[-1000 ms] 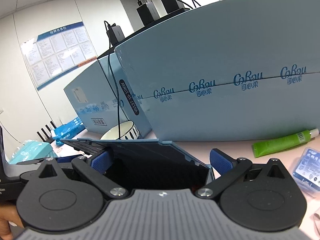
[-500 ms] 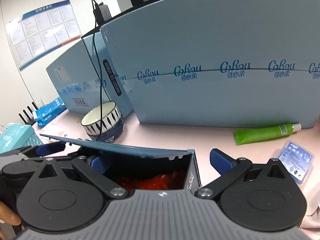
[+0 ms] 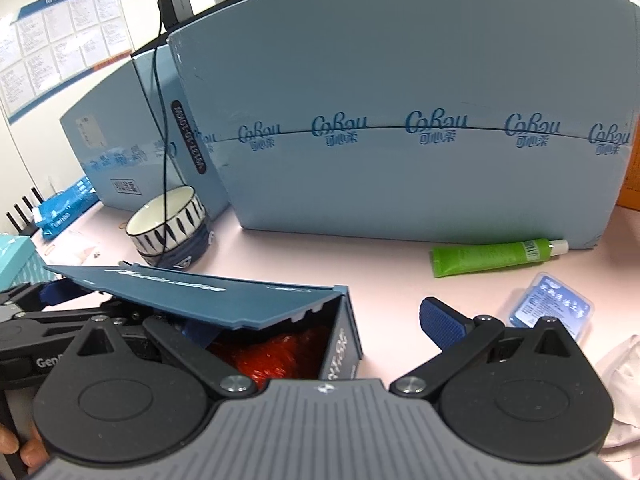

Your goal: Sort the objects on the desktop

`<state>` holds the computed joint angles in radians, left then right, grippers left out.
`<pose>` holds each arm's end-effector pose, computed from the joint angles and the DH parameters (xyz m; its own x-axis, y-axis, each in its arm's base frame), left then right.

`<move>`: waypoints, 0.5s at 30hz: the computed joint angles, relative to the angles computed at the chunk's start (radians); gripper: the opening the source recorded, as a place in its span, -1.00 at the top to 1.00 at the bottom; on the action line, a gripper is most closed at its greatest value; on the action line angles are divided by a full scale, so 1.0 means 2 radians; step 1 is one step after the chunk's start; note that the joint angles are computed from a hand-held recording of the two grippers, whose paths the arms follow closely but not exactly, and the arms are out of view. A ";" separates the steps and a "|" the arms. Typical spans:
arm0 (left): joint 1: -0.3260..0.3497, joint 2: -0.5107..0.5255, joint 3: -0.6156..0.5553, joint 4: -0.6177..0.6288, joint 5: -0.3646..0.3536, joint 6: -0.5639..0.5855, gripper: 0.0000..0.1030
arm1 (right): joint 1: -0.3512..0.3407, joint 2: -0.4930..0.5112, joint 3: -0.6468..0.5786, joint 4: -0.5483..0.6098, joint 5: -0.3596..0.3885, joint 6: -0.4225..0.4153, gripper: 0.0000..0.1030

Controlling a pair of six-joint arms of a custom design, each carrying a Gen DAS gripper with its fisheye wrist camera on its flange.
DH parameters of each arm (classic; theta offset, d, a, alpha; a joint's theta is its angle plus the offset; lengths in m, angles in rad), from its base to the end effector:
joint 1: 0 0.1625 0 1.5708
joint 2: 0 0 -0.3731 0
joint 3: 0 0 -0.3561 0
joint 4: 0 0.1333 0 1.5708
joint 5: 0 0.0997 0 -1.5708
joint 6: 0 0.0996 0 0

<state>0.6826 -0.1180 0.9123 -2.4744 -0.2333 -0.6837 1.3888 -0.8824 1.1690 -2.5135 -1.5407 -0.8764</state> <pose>-0.4148 -0.6339 -0.0596 -0.6641 -0.3089 -0.6808 0.4538 0.5571 -0.6955 0.0040 -0.7311 0.3319 -0.7414 -0.4946 0.4535 -0.6662 0.6238 -0.4087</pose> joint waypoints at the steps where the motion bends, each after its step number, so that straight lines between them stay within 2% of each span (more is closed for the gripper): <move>1: 0.000 0.000 0.000 0.000 0.000 0.000 -0.80 | 0.001 0.000 0.000 -0.003 -0.004 0.000 -1.00; 15: -0.001 -0.004 0.009 0.011 -0.002 -0.020 -0.80 | 0.004 0.002 0.001 -0.016 -0.033 -0.004 -1.00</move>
<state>0.6798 -0.1268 0.9304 -2.4528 -0.2374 -0.7229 1.3975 -0.8776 1.1711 -2.5464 -1.6059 -0.8852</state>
